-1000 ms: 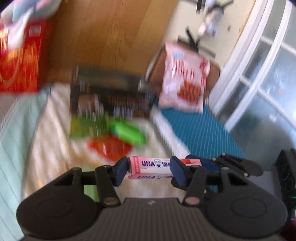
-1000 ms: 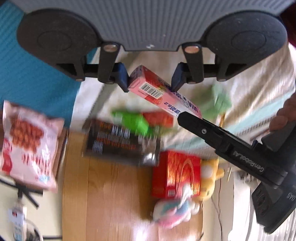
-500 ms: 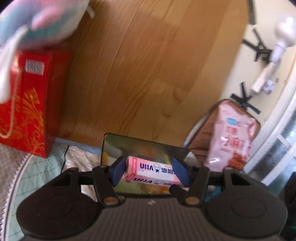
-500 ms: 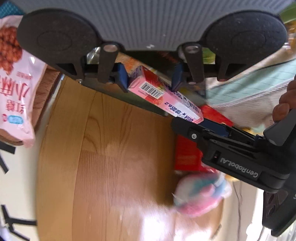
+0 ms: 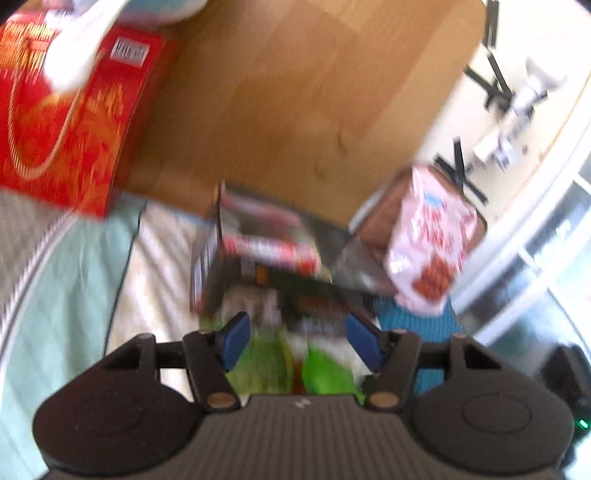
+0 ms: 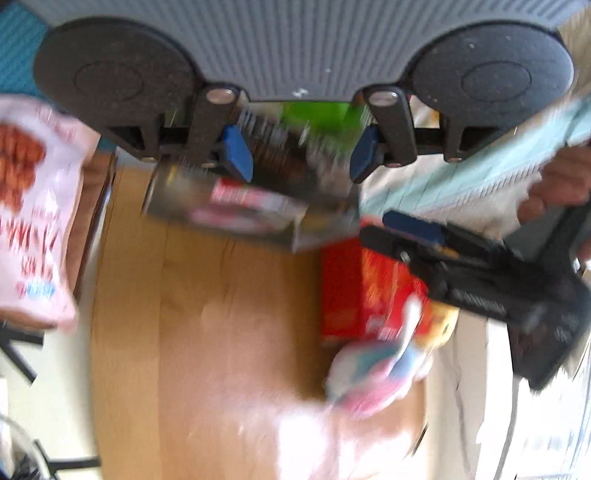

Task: Organize snacks
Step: 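Lift the pink candy box into the black box and release, then move the left gripper toward the bright green packet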

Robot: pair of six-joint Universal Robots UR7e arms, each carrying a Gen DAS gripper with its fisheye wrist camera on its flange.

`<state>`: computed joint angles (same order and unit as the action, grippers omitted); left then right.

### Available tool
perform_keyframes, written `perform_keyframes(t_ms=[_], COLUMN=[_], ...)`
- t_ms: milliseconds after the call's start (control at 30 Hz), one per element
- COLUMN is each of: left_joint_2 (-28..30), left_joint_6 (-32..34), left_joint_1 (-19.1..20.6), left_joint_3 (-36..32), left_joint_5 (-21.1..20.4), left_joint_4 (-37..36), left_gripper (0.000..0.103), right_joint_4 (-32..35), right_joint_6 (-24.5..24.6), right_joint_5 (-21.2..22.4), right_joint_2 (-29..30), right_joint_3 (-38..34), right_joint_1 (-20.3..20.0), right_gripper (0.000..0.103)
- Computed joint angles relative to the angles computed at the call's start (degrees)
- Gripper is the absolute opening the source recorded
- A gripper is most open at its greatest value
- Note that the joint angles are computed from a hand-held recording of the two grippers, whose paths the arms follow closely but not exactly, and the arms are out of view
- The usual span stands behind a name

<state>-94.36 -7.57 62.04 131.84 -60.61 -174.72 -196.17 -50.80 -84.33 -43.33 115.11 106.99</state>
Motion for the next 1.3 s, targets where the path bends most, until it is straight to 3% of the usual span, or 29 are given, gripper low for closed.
perform_keyframes(t_ms=[167, 233, 300, 367, 433, 667, 733, 800, 867, 967, 1067, 1200, 1300], left_joint_2=[-4.13, -6.21, -8.30, -9.52, -10.53, -11.37, -10.90, -10.30, -9.67, -9.20, -9.26, -8.83, -7.98], left_joint_6=[-6.13, -8.36, -10.18, -11.25, -11.92, -11.32, -11.20, -11.46, -12.00, -13.41, -14.87, -17.40, -20.33], left_joint_1=[-1.71, -2.23, -3.37, -4.45, -5.35, -9.50, -11.41, -13.93, -16.19, -18.53, -20.34, -21.20, -22.00], left_joint_3=[4.79, 6.18, 7.55, 8.23, 8.80, 10.33, 11.21, 12.46, 13.53, 14.53, 15.34, 15.78, 15.92], left_joint_5=[1.78, 2.18, 3.32, 4.13, 3.96, 1.33, 1.40, 3.29, 5.69, 7.55, 9.06, 11.24, 15.11], left_joint_4=[3.63, 4.91, 6.22, 7.30, 8.22, 10.78, 11.37, 12.18, 13.04, 14.68, 16.29, 18.51, 21.41], left_gripper=[0.059, 0.059, 0.059, 0.059, 0.059, 0.060, 0.063, 0.063, 0.063, 0.063, 0.069, 0.070, 0.070], right_joint_4=[4.84, 6.62, 9.33, 11.43, 10.42, 7.35, 5.02, 1.14, -2.28, -4.22, -6.42, -9.17, -11.60], right_joint_6=[1.38, 3.80, 6.94, 8.15, 5.62, -14.61, -17.24, -15.59, -10.79, -1.56, 4.56, 5.82, 5.81], right_joint_5=[-10.45, -10.86, -9.87, -8.41, -7.46, -4.20, -4.07, -4.34, -2.61, 1.00, 2.27, 1.03, -1.74], right_joint_2=[2.32, 2.65, 2.23, 0.41, -1.80, -10.49, -12.55, -13.68, -14.50, -15.33, -14.82, -13.21, -11.79], right_joint_3=[-2.04, -2.99, -4.05, -3.05, 0.14, 14.64, 17.86, 20.40, 22.22, 23.75, 24.94, 25.93, 25.95], right_joint_1=[1.48, 1.07, 0.70, 0.44, 0.24, -2.00, -2.48, -3.04, -4.39, -6.68, -7.43, -6.63, -5.45], right_gripper=[0.075, 0.076, 0.064, 0.060, 0.059, 0.060, 0.061, 0.071, 0.077, 0.078, 0.078, 0.077, 0.077])
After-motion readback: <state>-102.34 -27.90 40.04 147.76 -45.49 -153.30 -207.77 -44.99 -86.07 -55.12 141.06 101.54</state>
